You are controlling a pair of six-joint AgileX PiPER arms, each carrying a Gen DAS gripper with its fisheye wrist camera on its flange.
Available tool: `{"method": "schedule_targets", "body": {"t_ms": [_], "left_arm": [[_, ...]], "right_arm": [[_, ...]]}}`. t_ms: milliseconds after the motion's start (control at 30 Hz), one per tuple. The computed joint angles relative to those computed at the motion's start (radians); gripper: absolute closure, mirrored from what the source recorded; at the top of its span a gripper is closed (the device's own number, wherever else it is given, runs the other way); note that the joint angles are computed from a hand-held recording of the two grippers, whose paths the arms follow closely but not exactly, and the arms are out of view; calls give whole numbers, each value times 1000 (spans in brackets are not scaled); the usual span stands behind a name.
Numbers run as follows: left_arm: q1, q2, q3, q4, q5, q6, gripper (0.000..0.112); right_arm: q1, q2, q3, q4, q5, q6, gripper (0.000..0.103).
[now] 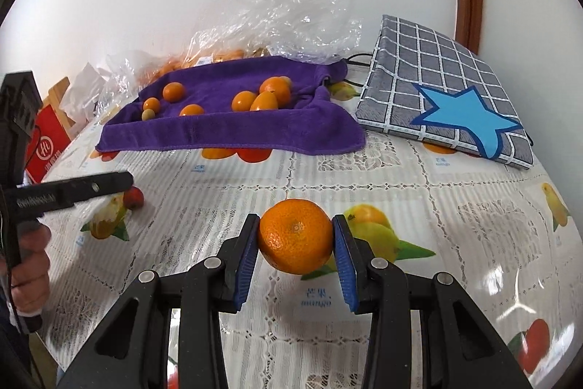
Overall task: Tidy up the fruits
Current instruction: 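Grasp a small red fruit with the left tool while the right tool holds its orange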
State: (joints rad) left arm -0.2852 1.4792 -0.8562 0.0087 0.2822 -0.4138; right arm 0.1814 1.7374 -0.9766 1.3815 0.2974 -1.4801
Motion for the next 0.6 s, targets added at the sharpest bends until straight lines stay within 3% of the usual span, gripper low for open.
{"method": "schedule_targets", "body": {"t_ms": [233,400,600], "left_arm": [[-46,28,0,234,12,-234,89],[-37,7,18,255,2,-254,89],[39,-56,20,138,0,-132,89]], "right_arm": [[-4,-21,23,61,0,-69,63],[-2,-17,13,34,2,-47,63],[18,-2,-32,-48,-1,40,64]]}}
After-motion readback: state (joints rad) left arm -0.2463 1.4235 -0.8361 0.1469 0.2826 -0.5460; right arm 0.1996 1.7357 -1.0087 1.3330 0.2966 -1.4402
